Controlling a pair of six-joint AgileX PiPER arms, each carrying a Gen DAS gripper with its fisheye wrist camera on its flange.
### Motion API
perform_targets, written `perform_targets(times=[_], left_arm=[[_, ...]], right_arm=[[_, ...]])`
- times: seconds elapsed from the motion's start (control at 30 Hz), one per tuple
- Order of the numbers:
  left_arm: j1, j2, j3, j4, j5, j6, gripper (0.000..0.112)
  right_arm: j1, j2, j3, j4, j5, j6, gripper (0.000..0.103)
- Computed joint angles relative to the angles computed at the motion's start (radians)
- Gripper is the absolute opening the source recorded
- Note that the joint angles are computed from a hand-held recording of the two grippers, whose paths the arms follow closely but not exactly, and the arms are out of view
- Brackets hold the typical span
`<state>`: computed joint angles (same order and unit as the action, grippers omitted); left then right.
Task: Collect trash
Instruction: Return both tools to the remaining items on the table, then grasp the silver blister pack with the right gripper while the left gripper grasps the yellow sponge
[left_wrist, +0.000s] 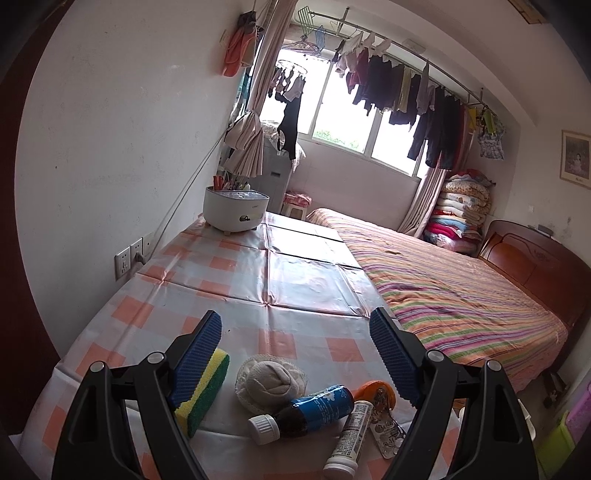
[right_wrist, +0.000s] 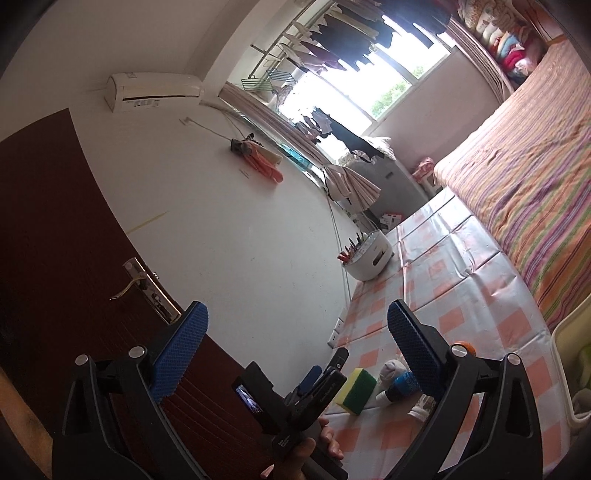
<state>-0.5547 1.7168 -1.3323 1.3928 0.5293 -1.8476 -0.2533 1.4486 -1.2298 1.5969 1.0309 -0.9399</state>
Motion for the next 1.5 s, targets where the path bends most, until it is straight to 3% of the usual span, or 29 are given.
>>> perform_targets(times=[0.2,0.4,0.63,0.77,0.83,1.0,1.07,1.1,1.17,1.23,1.4,1.5], left_arm=[[0.003,0.008,-0.01,-0.029,0.0,0.027,0.08],[0.005,0.012,-0.01,-0.043,-0.004,0.046,0.08],[0.0,-0.015,0.006,-0.023,0.004,0.034,0.08],[0.003,-0.033,0.014,-0.005,0.058,0.049,0.08],[0.014,-0.042,0.015,-0.023,0.074,0.099,0.08],[0.044,-0.034,0.004,-0.116,0.129,0.291,0.08],[0.064,-0.029,0.004,-0.167,0.125,0.348,0.08],[0.078,-0.029,0.007,-0.198,0.113,0.374,0.08],[0.099,-0.025,0.007,-0.252,0.099,0.424,0.08],[0.113,-0.012,-0.005,-0.304,0.107,0.479,0.08],[0.138,0.011,-0.021,-0.401,0.114,0.585,0.08],[0.155,0.025,-0.035,-0.461,0.11,0.652,0.08]], right_arm=[[-0.008,-0.083,0.036,0.001,-0.012,-0.038,0.096],[0.053,-0.029,-0.059,-0.095,-0.068,0.076,0.096],[0.112,-0.033,-0.002,-0.156,-0.118,0.016,0.096],[0.146,0.048,-0.013,-0.238,-0.258,-0.092,0.096],[0.191,0.114,-0.045,-0.378,-0.379,-0.068,0.096],[0.244,0.303,-0.096,-0.635,-0.487,0.008,0.094],[0.249,0.389,-0.161,-0.749,-0.445,0.103,0.069],[0.255,0.424,-0.196,-0.793,-0.425,0.142,0.064],[0.266,0.489,-0.269,-0.88,-0.399,0.24,0.063],[0.256,0.547,-0.353,-0.923,-0.315,0.289,0.063],[0.277,0.618,-0.466,-1.011,-0.242,0.366,0.059],[0.273,0.681,-0.551,-0.995,-0.167,0.376,0.057]])
